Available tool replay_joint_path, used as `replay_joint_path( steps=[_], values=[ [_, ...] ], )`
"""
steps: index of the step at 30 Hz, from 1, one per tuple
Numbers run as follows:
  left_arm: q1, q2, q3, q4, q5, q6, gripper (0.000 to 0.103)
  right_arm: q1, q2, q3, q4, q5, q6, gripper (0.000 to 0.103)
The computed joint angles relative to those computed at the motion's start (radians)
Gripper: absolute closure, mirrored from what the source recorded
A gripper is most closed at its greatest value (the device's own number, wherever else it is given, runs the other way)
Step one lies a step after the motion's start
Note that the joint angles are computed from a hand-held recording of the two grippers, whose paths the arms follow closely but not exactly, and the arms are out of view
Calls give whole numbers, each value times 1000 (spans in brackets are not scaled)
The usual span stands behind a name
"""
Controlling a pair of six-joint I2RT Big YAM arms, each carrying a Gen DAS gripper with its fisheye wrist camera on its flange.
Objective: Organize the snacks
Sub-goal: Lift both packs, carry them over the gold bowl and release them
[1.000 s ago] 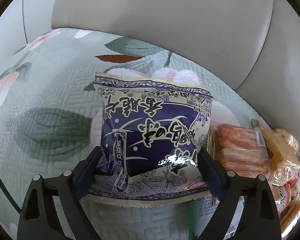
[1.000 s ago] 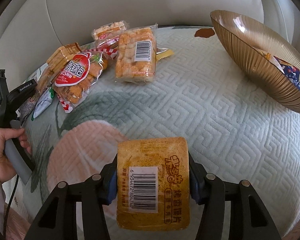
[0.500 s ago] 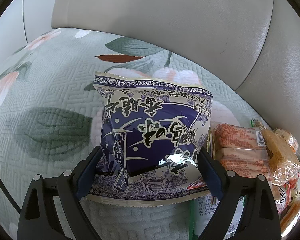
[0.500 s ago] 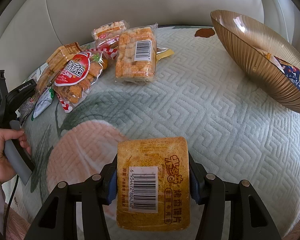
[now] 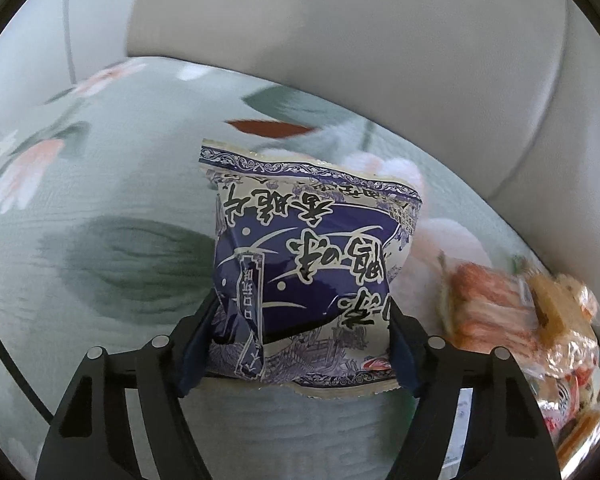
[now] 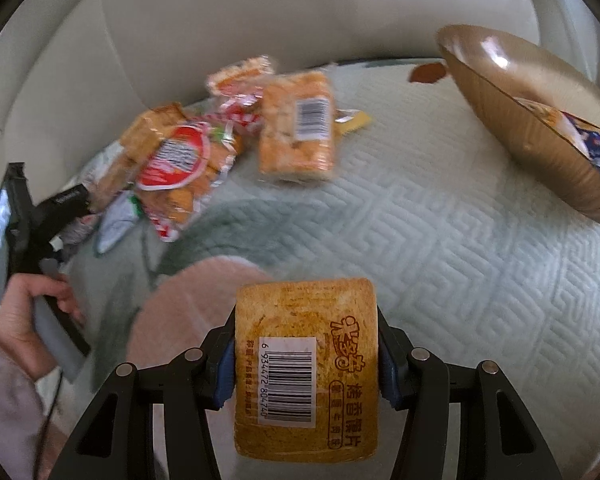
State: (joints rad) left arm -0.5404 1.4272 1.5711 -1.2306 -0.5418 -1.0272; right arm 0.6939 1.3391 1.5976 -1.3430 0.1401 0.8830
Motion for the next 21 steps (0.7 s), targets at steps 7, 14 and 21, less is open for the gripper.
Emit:
replay_joint_path(
  steps=[7, 14, 21],
  values=[
    [-26, -36, 8, -30, -80, -29, 32, 21, -2, 17, 80, -10, -63, 49],
    [-86, -28, 82, -16, -179, 88, 32, 22, 0, 73, 135, 0, -151, 49],
    [-157, 32, 210, -37, -228, 245, 32, -63, 18, 185, 142, -24, -216, 49]
  ],
)
